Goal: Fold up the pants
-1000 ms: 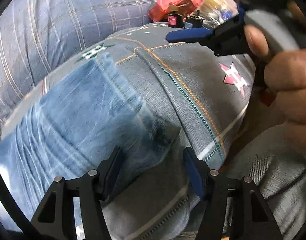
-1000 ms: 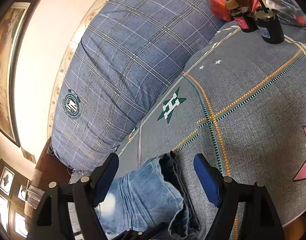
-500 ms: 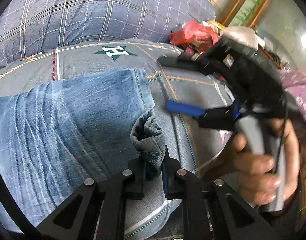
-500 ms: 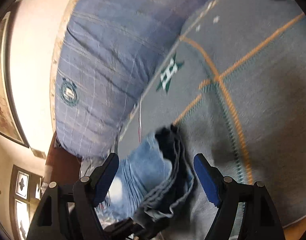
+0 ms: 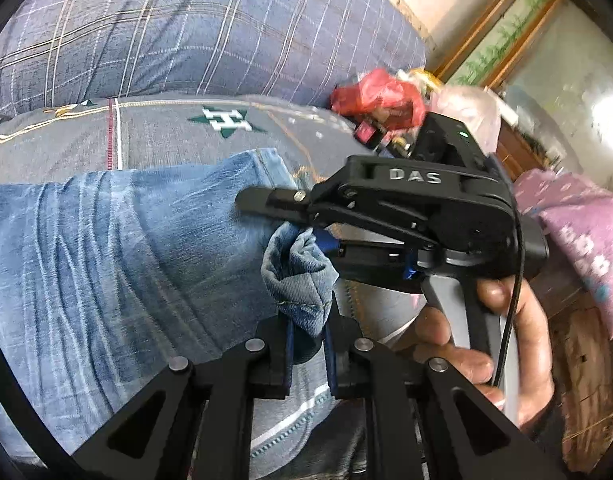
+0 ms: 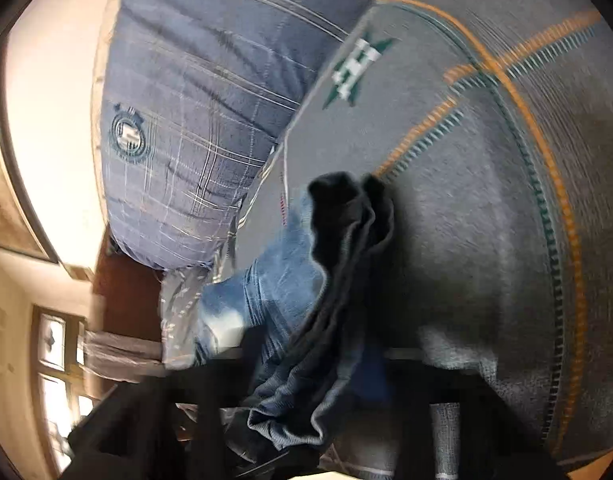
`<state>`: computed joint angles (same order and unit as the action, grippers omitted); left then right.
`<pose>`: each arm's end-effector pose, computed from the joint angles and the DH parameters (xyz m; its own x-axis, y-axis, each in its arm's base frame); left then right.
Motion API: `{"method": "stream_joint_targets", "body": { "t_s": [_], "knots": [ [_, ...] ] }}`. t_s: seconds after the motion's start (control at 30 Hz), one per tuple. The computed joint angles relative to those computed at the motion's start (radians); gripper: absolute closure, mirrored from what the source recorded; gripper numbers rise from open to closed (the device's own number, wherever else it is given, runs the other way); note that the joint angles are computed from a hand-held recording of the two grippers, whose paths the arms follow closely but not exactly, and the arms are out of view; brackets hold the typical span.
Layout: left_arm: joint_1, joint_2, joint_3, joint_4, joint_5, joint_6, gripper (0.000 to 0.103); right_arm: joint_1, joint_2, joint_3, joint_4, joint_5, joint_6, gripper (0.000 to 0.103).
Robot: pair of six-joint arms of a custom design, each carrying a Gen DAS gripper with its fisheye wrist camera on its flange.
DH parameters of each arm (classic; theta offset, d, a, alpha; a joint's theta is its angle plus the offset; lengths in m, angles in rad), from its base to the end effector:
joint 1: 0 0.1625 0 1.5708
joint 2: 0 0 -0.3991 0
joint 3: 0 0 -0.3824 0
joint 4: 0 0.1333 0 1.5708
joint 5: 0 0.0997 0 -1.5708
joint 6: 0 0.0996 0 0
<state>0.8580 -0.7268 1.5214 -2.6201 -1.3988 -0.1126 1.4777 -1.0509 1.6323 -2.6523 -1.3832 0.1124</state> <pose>-0.3358 -0.6183 0.0850 -0.8398 0.5255 -0.1363 0.5419 0.7962 -0.2690 0.0906 -0.6635 0.2608 -0.9711 0.1003 -0.2164 0.1917 0.8680 -0.4581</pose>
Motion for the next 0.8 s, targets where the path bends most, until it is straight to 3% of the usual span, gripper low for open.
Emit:
{"method": "stream_joint_targets", "body": {
  "t_s": [0.17,0.3,0.47,0.57,0.63,0.7,0.77,0.8],
  "knots": [
    [0.003,-0.094,0.085,-0.121,-0.039,-0.014,0.09,0.056,0.002,0.038,-0.15,0.107,-0.135,0.08],
    [0.037,-0.213,0.185,-0.207,-0.059,-0.051,0.09,0.114,0.064,0.006,-0.165,0.195,-0.223,0.08],
    [0.108,-0.327,0.274,-0.238,-0.024,-0.085,0.09,0.2,0.211,-0.113,-0.099,0.144,-0.275,0.08],
    [0.167,-0.354,0.293,-0.18,0.039,-0.116,0.087,0.221,0.286,-0.169,-0.044,0.047,-0.25,0.068],
    [0.21,-0.355,0.286,-0.118,0.07,-0.179,0.074,0.224,0.311,-0.19,0.006,-0.008,-0.245,0.056],
    [0.236,-0.352,0.277,-0.096,0.059,-0.24,0.073,0.215,0.293,-0.157,-0.022,-0.002,-0.259,0.05],
    [0.244,-0.356,0.284,-0.119,0.012,-0.244,0.057,0.203,0.256,-0.103,-0.112,0.015,-0.258,0.042],
    [0.237,-0.359,0.289,-0.128,0.011,-0.229,0.044,0.194,0.245,-0.084,-0.158,0.032,-0.244,0.033]
  ]
}}
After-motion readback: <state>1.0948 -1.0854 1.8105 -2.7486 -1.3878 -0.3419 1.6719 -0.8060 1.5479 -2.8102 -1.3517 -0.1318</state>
